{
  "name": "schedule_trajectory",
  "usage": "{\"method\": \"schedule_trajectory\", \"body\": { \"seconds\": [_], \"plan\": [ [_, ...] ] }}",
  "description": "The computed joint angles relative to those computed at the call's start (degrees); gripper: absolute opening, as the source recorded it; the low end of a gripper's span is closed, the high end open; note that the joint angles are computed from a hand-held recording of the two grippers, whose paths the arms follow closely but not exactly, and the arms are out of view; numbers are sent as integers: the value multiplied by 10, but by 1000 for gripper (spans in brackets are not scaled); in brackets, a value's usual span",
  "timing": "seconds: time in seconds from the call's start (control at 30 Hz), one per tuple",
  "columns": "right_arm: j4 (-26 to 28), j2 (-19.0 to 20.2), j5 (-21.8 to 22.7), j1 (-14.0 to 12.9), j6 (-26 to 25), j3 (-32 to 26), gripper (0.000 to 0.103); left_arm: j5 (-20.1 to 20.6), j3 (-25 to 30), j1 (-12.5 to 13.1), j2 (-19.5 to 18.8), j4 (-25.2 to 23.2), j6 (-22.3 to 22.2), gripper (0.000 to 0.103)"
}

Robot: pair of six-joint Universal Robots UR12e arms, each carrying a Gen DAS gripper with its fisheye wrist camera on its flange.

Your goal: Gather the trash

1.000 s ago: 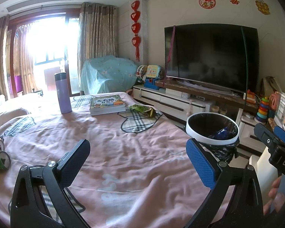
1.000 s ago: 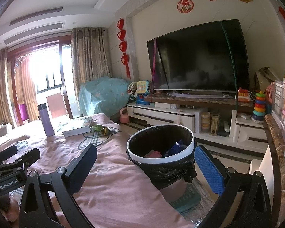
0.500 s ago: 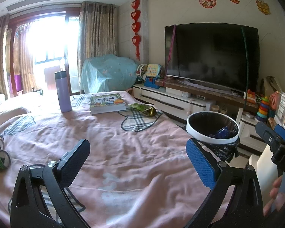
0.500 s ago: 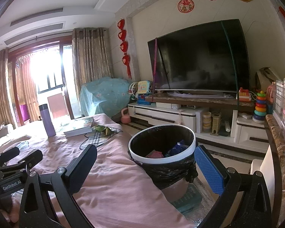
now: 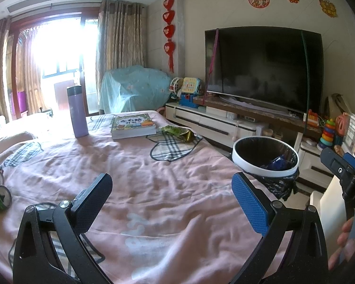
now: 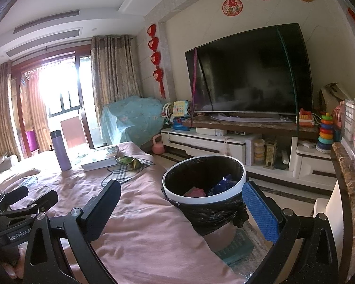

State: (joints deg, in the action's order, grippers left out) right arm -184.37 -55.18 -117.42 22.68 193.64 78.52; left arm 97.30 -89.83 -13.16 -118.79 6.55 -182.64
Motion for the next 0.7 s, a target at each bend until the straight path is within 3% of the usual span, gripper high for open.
{"method": "schedule_trajectory", "body": {
  "seconds": [0.7],
  "plan": [
    [17,14,0,12,17,-27,103,-8,6,1,-2,-17,-3,103]
  ]
}}
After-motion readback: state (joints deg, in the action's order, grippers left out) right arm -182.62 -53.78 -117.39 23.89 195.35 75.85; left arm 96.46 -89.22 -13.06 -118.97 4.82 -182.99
